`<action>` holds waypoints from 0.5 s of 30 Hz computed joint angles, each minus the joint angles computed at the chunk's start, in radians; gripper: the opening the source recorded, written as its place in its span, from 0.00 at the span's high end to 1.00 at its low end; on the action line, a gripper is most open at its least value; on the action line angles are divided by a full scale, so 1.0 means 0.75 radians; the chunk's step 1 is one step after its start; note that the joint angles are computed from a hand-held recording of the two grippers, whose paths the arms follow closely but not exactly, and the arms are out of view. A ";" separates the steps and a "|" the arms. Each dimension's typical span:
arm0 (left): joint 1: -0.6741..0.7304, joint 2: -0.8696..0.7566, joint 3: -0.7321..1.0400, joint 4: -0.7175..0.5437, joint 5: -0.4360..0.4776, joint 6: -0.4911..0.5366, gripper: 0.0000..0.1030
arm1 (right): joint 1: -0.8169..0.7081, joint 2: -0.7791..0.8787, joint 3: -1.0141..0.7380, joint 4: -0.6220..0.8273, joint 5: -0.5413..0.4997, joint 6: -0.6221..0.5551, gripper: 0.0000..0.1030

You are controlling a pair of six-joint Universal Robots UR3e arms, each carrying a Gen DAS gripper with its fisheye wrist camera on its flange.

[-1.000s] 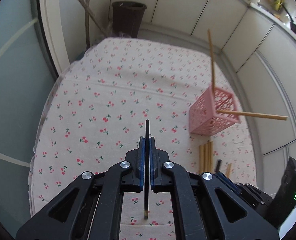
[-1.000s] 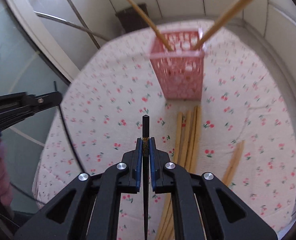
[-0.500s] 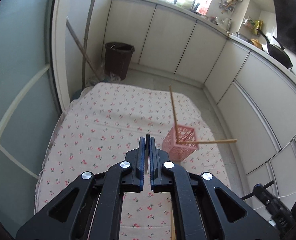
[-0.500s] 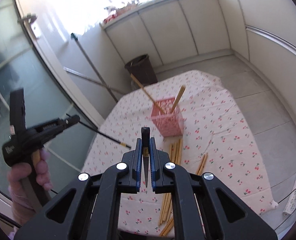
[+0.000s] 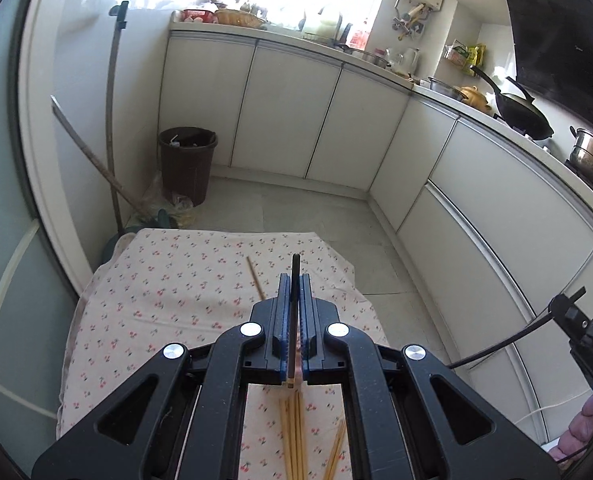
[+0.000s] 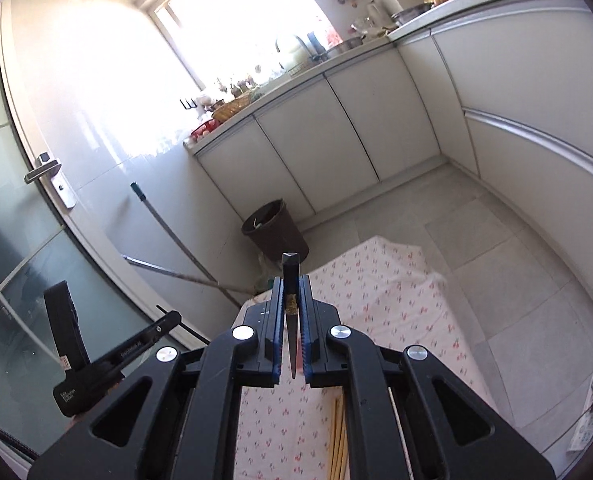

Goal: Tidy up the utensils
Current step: 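Lift both black chopsticks and lower them into the pink holder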

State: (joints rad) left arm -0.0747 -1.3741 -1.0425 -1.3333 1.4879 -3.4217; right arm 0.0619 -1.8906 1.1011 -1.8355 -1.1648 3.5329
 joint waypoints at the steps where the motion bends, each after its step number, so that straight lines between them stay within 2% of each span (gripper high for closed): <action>1: -0.009 -0.022 0.007 0.012 0.008 -0.003 0.97 | 0.007 0.051 -0.045 -0.008 -0.010 -0.003 0.93; 6: -0.070 -0.177 0.014 0.111 0.101 -0.048 0.96 | 0.087 0.251 -0.148 -0.086 -0.097 0.002 0.93; 9: -0.017 -0.198 -0.078 0.139 0.018 -0.060 0.93 | 0.128 0.348 -0.170 -0.123 -0.138 0.006 0.93; 12: 0.059 -0.089 -0.261 0.217 -0.041 -0.087 0.78 | 0.160 0.420 -0.168 -0.152 -0.165 0.024 0.93; 15: 0.123 -0.007 -0.305 0.216 -0.073 -0.100 0.74 | 0.198 0.473 -0.181 -0.172 -0.206 0.019 0.93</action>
